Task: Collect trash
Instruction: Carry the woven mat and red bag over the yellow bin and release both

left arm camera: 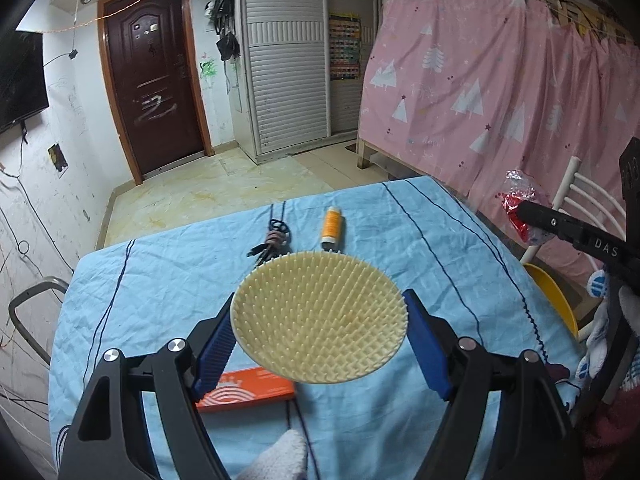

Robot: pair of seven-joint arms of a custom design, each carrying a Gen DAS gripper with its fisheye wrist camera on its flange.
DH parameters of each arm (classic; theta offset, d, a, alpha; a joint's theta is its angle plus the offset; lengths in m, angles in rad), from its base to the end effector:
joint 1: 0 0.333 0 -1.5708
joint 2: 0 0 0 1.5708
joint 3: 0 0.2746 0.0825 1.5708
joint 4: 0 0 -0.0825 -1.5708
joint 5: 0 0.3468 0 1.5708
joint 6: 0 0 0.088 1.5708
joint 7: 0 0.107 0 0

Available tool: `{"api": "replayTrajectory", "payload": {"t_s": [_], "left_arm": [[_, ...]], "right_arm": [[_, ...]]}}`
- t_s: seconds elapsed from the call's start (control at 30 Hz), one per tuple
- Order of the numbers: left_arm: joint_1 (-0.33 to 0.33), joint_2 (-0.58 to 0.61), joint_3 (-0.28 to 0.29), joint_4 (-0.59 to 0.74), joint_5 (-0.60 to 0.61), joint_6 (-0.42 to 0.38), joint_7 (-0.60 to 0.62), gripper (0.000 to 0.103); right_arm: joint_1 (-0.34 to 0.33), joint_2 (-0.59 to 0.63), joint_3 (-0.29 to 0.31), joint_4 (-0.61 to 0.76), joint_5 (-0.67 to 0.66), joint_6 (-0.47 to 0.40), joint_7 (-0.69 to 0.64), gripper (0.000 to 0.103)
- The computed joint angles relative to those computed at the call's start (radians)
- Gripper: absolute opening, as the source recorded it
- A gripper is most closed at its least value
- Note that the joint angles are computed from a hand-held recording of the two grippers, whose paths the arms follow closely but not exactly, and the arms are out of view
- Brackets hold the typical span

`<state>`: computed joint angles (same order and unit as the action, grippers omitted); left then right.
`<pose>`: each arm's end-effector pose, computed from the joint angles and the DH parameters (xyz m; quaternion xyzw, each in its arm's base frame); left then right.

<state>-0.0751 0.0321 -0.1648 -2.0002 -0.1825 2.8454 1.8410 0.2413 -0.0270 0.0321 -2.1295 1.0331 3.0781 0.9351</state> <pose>0.5623 -0.1266 0.5141 -0.5234 0.7531 -0.3182 0.2400 0.5326 0.0772 0.4839 -0.5899 0.6473 -0.1887 0.4442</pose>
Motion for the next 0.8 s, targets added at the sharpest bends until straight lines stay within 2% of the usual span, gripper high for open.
{"api": "replayTrajectory", "payload": {"t_s": [0.17,0.47,0.8], "left_arm": [[-0.024,0.008,-0.014,0.009,0.081,-0.006,-0.063,0.07],[-0.074,0.051,-0.044,0.055,0.209,-0.031,-0.144,0.07],[-0.136,0.102,-0.079,0.113,0.296,-0.07,-0.185,0.07]], "right_arm": [[-0.006,-0.04,-0.034,-0.029,0.203,-0.006,-0.178,0.038],[-0.04,-0.091,-0.078,-0.08,0.396,-0.013,-0.348,0.038],[-0.09,-0.13,-0.097,-0.129,0.444,0.001,-0.398,0.04]]}}
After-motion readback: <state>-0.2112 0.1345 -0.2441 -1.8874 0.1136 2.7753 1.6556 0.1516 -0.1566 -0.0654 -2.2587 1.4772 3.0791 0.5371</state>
